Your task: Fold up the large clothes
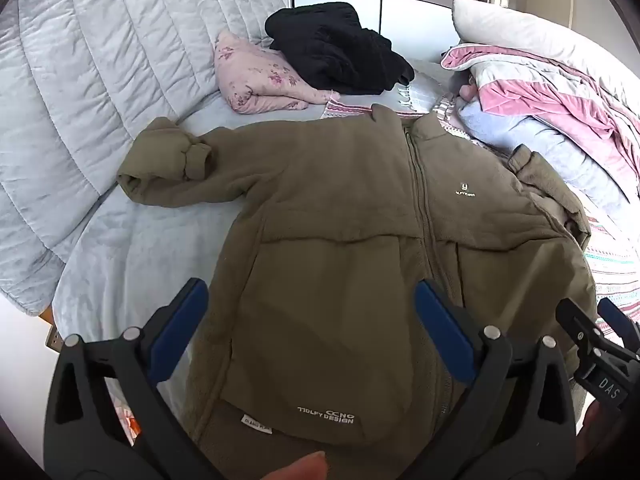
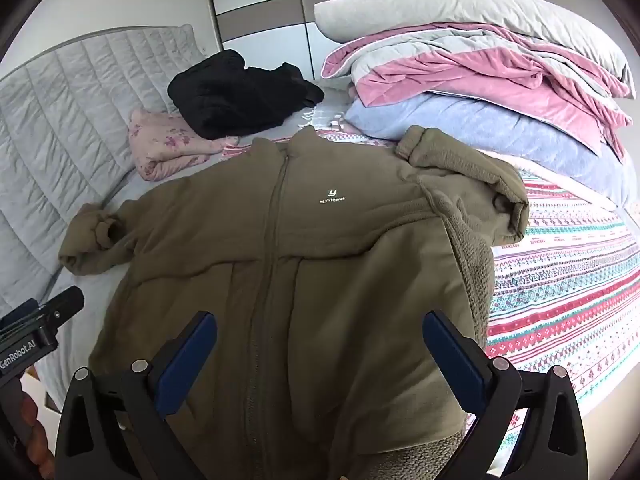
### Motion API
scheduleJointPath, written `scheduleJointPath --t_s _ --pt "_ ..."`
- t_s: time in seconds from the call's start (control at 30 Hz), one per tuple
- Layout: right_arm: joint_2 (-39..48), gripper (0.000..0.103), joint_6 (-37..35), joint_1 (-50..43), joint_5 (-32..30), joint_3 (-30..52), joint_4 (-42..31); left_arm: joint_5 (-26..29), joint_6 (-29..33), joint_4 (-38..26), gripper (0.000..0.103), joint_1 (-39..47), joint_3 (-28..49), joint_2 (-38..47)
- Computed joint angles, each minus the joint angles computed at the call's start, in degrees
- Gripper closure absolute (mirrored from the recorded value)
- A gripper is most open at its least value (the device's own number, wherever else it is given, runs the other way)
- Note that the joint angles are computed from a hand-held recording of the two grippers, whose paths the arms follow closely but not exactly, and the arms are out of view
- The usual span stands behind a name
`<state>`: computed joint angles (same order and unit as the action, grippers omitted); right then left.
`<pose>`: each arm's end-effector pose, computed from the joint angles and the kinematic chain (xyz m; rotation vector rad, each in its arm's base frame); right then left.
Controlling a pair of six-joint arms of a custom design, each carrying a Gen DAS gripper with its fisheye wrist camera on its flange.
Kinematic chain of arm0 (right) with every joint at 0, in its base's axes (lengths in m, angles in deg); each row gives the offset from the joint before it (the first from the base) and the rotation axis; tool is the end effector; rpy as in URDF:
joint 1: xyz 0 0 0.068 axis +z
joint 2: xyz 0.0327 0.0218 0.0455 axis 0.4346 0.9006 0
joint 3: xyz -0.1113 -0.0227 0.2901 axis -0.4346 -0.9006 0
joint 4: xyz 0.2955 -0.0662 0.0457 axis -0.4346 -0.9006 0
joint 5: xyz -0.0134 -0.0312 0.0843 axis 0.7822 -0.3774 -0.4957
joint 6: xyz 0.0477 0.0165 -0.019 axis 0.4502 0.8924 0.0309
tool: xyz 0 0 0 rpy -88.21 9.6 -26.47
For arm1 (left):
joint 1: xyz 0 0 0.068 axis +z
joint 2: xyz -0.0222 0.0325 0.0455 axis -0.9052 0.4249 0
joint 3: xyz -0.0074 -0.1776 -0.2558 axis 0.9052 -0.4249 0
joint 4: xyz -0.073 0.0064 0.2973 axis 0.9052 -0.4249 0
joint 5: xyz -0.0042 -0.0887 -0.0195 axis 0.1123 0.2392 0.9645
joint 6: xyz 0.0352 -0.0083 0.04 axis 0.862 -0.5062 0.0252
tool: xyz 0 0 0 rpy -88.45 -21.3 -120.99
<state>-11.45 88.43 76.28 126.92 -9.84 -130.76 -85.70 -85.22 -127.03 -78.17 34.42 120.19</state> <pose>0.1470 0.1431 0.3390 0.5225 2.3248 -0.0461 0.2425 -0.0566 0.3493 0.2437 2.4003 -0.0927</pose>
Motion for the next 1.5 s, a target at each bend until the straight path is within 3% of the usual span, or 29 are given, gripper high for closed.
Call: scheduleJointPath --t_s 0.83,0.93,1.5 --pt "1.2 0.0 -0.9 0.1 0.2 1.6 -2.9 -1.5 -2.0 -1.3 0.001 -3.1 1.4 0.7" --pt "1.3 0.0 -1.2 0.3 0.2 1.7 -3.0 1.0 -0.1 -0.1 0.001 -0.7 0.1 0.7" --pt "0.7 0.0 -1.1 0.3 -0.4 1.2 -2.9 1.3 0.6 -0.1 0.001 0.3 -0.2 0.5"
